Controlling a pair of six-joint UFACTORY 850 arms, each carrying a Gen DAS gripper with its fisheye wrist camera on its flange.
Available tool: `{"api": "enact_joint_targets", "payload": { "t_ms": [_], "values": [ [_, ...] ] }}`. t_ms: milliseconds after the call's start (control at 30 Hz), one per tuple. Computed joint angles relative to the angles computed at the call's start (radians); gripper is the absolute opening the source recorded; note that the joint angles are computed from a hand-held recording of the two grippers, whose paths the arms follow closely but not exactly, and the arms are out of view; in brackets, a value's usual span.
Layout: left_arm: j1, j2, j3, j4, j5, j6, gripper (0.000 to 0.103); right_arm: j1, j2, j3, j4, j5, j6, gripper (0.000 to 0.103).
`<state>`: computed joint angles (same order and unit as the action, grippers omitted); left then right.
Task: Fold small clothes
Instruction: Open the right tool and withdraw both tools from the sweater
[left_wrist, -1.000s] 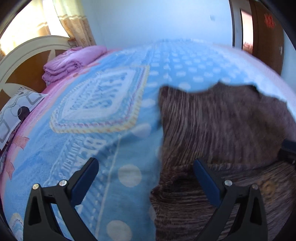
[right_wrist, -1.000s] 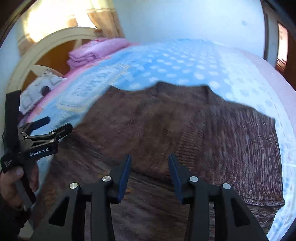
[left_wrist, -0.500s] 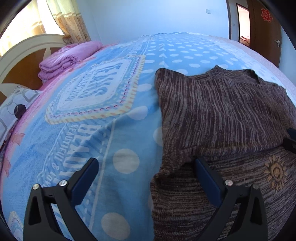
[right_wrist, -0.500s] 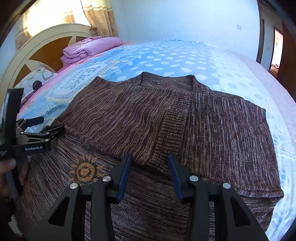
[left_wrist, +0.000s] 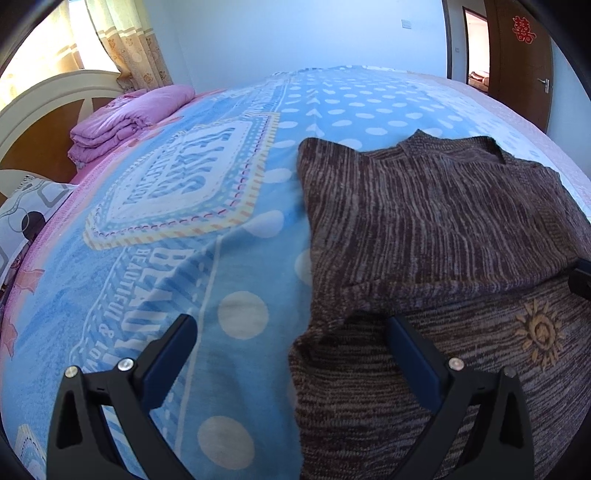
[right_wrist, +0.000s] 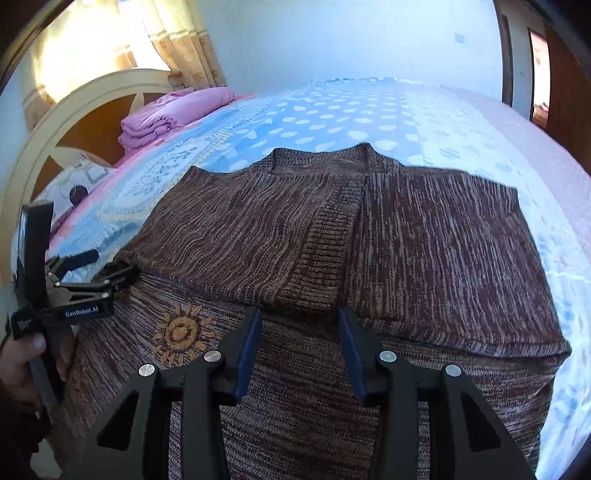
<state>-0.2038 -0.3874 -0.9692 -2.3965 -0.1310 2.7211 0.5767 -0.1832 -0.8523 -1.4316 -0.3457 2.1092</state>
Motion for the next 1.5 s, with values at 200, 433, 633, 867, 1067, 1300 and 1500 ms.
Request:
{"api": "enact_joint_targets", "payload": {
  "t_ms": [200,433,633,867,1067,1300,1500],
  "values": [
    [0.016,0.036,0.035,0.152,-0.027,-0.135,0.103,0.029,0.021,0.015,0.033,-0.026,-0.004,0.05],
    [0.056,0.104,0.101,0.442,-0.084,-0.391,0.103,0.075,0.076,0.056,0.099,-0.038,-0.03,0.054],
    [0.097,0.162,0.163,0.563,-0.131,-0.474,0.103,0.135,0.124,0.084,0.222,-0.077,-0.143,0.055],
    [0.153,0.237,0.251,0.702,-0.192,-0.561,0.103,0.228,0.177,0.139,0.27,-0.127,-0.118,0.056],
    [0.191,0.303,0.322,0.781,-0.23,-0.572,0.103,0.305,0.219,0.191,0.331,-0.169,-0.096,0.056],
    [0.252,0.351,0.365,0.948,-0.304,-0.702,0.103,0.404,0.279,0.245,0.391,-0.241,-0.06,0.065],
    [0.304,0.391,0.403,1.017,-0.344,-0.73,0.103,0.477,0.313,0.277,0.45,-0.299,-0.041,0.065]
  ]
}}
